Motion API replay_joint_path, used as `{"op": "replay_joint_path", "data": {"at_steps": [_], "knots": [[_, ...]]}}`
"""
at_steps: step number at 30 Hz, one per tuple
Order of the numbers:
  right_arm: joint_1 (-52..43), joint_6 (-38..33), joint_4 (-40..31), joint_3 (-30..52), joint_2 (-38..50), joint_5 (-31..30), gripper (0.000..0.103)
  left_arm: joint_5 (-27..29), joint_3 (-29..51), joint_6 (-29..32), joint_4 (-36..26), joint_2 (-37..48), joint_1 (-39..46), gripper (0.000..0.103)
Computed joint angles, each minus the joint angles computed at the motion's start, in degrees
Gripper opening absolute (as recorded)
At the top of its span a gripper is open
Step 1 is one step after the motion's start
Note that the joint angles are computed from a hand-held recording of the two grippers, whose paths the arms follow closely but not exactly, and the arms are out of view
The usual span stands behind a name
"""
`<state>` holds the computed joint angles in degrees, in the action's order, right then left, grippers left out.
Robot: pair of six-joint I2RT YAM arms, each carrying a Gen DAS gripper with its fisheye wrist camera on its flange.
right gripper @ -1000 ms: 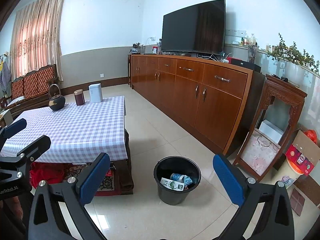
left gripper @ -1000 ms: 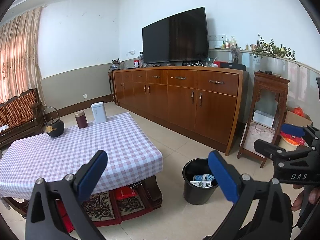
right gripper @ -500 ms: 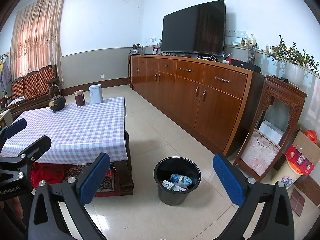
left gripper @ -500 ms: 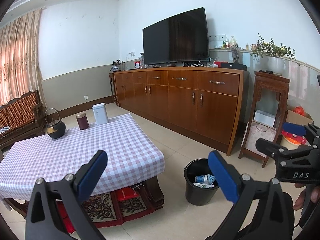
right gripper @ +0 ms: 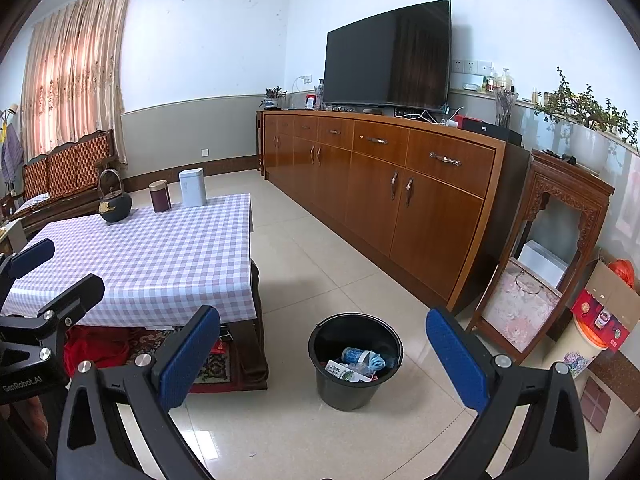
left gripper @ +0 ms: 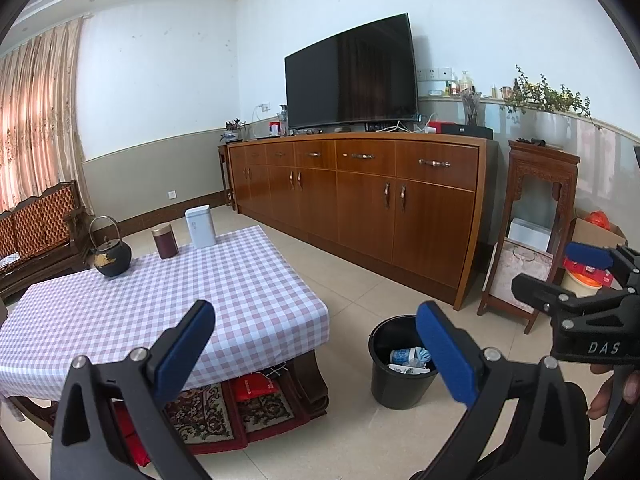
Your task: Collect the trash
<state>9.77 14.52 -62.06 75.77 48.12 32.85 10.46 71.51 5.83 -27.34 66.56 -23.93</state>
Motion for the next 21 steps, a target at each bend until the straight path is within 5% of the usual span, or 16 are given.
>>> {"op": "replay_joint_path", "data": {"at_steps": [21], "knots": [[2.0,1.7,-0.7,-0.2,-0.2,1.6,0.103,1.1,-0.3,0.3,0.0,-0.1,1.0,0.101]]}}
